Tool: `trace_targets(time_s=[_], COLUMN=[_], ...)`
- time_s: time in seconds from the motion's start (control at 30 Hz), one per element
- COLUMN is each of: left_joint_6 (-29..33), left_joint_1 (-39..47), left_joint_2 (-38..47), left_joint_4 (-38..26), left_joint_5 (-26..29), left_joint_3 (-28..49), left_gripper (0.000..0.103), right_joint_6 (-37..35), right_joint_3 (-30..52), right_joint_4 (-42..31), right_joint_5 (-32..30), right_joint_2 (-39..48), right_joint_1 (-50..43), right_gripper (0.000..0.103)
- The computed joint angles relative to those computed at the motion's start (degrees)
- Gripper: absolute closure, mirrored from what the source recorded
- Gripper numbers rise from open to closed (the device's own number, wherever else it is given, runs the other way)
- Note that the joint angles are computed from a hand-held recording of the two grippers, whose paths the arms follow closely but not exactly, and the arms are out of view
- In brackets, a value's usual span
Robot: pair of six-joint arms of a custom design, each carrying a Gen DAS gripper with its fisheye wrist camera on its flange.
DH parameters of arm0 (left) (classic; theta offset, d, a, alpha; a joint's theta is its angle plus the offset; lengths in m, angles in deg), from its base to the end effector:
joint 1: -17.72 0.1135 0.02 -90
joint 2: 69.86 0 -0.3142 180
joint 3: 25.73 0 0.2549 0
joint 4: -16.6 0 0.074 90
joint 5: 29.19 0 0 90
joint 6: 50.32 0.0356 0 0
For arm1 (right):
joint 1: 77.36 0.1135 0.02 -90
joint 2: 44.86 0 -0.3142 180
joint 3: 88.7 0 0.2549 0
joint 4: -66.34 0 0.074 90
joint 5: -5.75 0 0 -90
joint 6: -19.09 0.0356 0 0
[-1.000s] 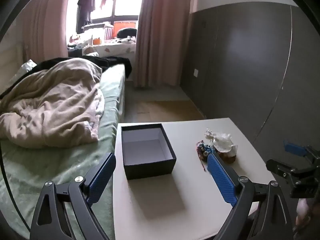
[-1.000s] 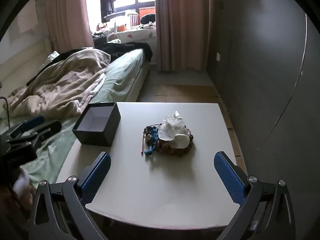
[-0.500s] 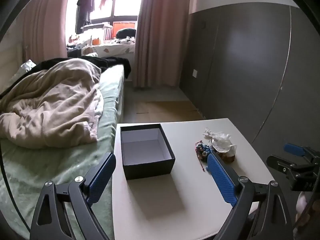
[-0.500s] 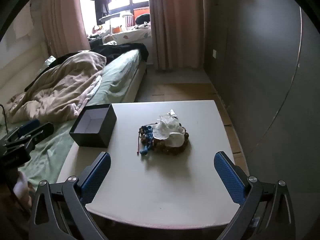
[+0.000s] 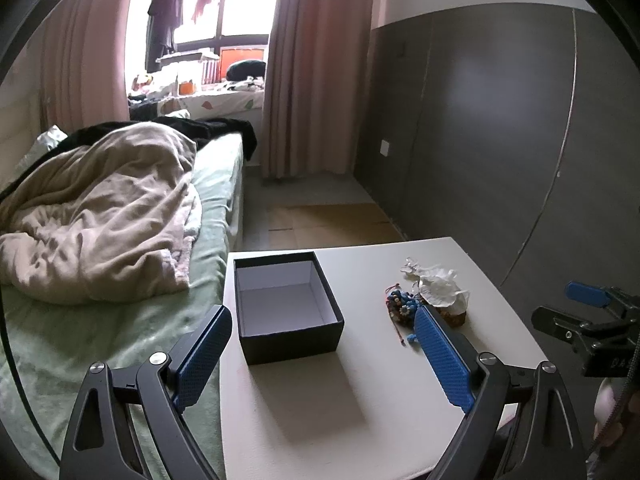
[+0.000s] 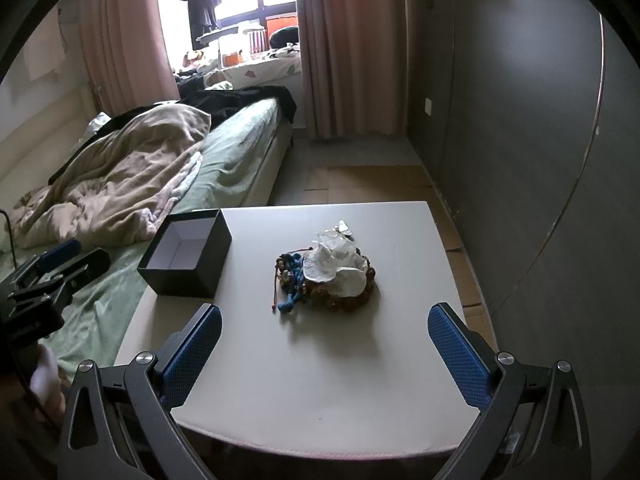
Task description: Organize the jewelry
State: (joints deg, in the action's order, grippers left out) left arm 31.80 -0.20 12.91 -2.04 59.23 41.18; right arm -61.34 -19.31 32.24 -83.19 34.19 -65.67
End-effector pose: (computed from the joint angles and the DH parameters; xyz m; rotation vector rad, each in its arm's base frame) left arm 0.3009 -0.0963 0.2935 0.1751 2.1746 -0.2269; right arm 0.2849 0.0583 0.3034 -0.0341 2.3399 0.1630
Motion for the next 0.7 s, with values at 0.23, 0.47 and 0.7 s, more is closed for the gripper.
trace_targets(time_s=[0.23, 0.47, 0.7], left_joint_6=[-0.51, -0.64, -0.69], left_joint_1=[-0.28, -0.58, -0.67], left_joint_2=[-0.34, -0.09, -0.04], left_joint_4=[0.65, 0.55, 0.43], left_joint_5=[0.36, 0.46, 0.37], left_joint_3=[-0.34, -0.07, 0.01], left_gripper=[0.01, 0.01, 0.01], right_joint_6=[0.18, 1.12, 1.27], right_joint_3=[-0.06, 0.0, 0.13], right_joint_4=[0.23, 0.45, 0.54], right_joint_5=[-0.12, -0.2, -0.82], right_joint_2=[-0.26, -0.85, -0.81], right_joint_1=[-0.12, -0.61, -1.07], right_gripper=[0.0, 0.0, 0.0])
